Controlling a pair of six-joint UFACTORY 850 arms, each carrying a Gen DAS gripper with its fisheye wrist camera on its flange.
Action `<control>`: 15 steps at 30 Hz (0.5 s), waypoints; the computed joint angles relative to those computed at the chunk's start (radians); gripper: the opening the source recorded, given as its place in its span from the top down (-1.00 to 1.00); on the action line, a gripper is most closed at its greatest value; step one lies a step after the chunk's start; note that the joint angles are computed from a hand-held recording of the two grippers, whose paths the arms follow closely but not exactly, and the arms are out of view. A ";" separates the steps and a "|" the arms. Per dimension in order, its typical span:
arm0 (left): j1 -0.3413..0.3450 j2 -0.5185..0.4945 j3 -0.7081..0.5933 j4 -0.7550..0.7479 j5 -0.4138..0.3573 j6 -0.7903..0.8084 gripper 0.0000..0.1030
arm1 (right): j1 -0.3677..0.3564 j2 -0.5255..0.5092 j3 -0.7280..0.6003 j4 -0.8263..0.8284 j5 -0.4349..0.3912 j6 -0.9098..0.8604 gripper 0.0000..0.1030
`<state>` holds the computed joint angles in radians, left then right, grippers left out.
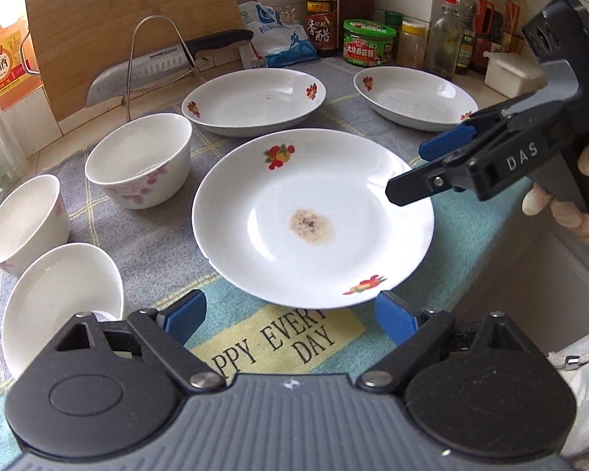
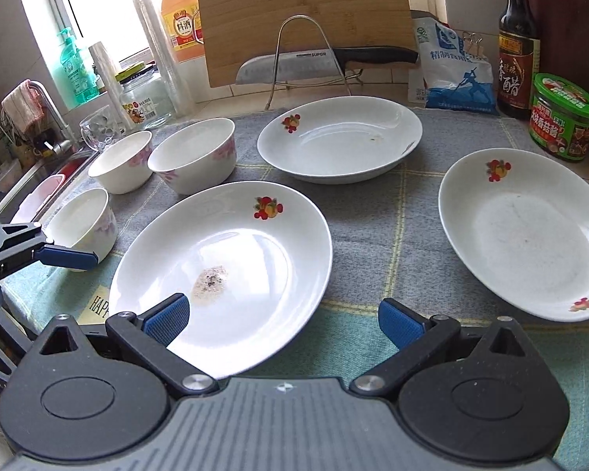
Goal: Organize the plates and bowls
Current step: 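Grasp the rim of the brown-stained plate with the right gripper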
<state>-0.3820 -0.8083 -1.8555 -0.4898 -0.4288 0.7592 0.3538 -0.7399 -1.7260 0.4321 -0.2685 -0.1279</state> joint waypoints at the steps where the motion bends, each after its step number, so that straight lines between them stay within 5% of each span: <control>1: 0.001 0.000 0.008 -0.008 0.002 0.006 -0.80 | 0.000 -0.010 -0.015 0.008 -0.016 -0.005 -1.00; 15: -0.008 -0.056 -0.023 -0.090 0.023 0.061 -0.87 | 0.001 -0.090 -0.130 0.064 -0.170 -0.082 -1.00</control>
